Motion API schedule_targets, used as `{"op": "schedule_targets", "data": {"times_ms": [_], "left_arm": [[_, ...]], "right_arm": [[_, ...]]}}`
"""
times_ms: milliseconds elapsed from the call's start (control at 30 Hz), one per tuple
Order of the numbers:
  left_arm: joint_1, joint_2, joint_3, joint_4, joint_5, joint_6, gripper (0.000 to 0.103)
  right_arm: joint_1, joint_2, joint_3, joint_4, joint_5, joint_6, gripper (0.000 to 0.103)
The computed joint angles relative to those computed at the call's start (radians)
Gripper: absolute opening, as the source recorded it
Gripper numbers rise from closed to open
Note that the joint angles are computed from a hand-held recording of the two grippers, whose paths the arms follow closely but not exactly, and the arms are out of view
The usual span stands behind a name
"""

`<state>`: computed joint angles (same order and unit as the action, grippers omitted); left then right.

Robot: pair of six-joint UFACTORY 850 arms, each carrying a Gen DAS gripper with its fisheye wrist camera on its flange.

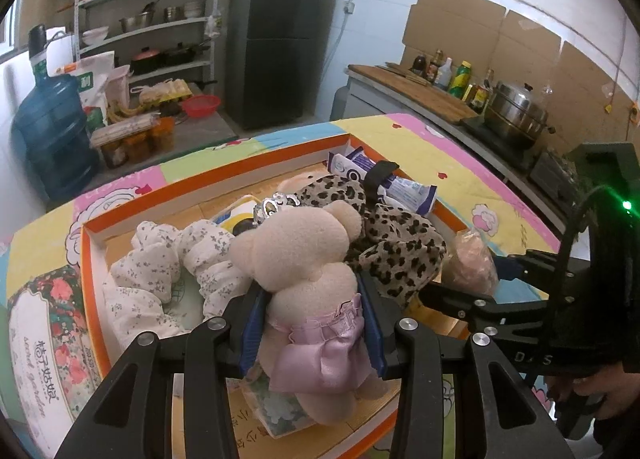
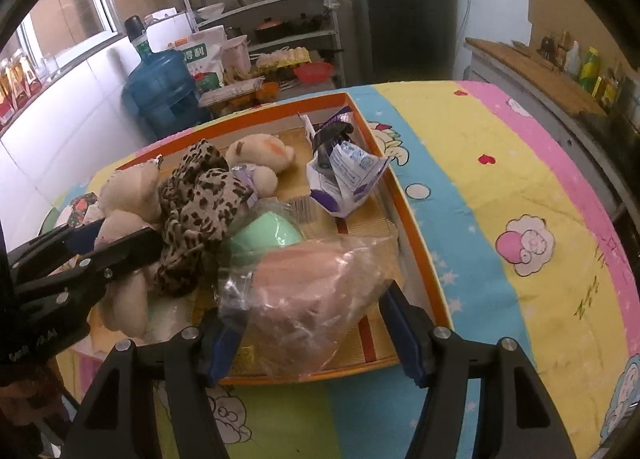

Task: Organize soft objects
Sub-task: 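Lower the bear and the plastic bag into the box and open both grippers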

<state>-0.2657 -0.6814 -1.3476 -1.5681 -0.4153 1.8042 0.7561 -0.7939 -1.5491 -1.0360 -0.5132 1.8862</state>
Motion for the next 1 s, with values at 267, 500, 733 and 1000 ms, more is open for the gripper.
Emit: {"op": "schedule_targets", "data": {"times_ms": [267, 500, 733, 1000], "left_arm": [[-0.001, 0.011, 0.010, -0.007, -0.011, 0.008, 0.047], [-0.001, 0.038, 0.036, -0.058, -0.014, 0.052, 0.056], [0.017, 0.073, 0.070, -0.108, -0.064, 0.092, 0.067], [0.027, 0.127, 0.127, -0.246, -0.061, 0.206, 0.069]], "right_arm": [[0.011, 0.018, 0.014, -0.013, -0.025, 0.011, 0.066], [0.021, 0.038, 0.032, -0.043, -0.032, 0.043, 0.067], [0.034, 0.070, 0.060, -0.096, -0.040, 0.102, 0.069], [0.027, 0.059, 0.040, -0.160, -0.054, 0.109, 0.075]]}}
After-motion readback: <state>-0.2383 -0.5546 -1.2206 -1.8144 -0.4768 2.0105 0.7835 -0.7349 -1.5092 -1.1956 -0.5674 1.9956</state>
